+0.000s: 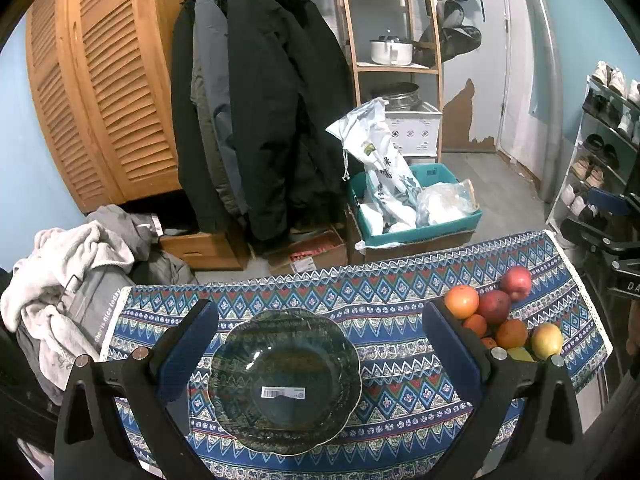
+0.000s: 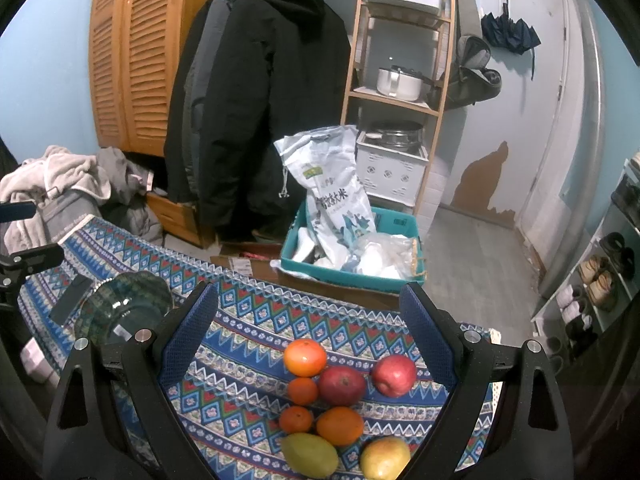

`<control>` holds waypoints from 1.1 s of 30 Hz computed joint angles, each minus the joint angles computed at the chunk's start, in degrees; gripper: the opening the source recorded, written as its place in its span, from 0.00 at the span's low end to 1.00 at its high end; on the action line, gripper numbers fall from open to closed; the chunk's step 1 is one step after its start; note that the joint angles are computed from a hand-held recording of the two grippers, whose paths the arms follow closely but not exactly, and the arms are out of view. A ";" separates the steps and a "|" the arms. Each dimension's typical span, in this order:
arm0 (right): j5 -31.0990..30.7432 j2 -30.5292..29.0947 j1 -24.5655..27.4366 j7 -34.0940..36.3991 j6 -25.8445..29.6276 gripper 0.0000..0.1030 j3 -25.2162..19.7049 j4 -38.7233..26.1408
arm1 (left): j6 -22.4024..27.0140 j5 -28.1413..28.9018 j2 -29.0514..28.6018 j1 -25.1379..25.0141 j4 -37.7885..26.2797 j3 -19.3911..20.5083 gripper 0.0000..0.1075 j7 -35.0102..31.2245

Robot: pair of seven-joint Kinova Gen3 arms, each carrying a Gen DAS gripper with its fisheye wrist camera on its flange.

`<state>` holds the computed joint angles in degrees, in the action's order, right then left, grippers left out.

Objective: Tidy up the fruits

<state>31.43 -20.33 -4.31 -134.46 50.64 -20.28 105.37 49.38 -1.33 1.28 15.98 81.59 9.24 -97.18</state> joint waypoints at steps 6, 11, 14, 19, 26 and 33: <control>-0.06 0.00 0.06 0.02 0.07 0.88 -0.02 -0.04 | 0.23 0.26 0.07 -0.05 -0.14 -0.06 0.96 -0.08; -0.03 -0.03 0.09 0.13 0.00 0.88 0.08 0.06 | 0.28 0.35 0.15 -0.03 -0.26 -0.05 0.96 -0.08; -0.08 0.00 0.13 0.16 0.10 0.88 0.05 -0.01 | 0.18 0.45 0.03 -0.02 -0.11 -0.04 0.96 -0.18; -0.35 -0.22 0.23 0.38 -0.02 0.88 0.32 0.27 | 0.22 0.19 -0.04 0.05 -0.03 -0.01 0.96 0.10; -0.72 -0.39 0.43 0.87 -0.41 0.88 0.49 0.46 | 0.10 0.42 -0.07 -0.09 0.06 -0.05 0.96 -0.30; -0.98 -0.54 0.71 1.15 -0.40 0.88 0.48 0.56 | 0.24 0.01 0.05 -0.02 -0.04 -0.02 0.96 0.25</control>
<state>30.45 -20.86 -3.59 -133.31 50.25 -19.80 105.93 49.62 -1.32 1.33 15.96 81.55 9.22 -96.93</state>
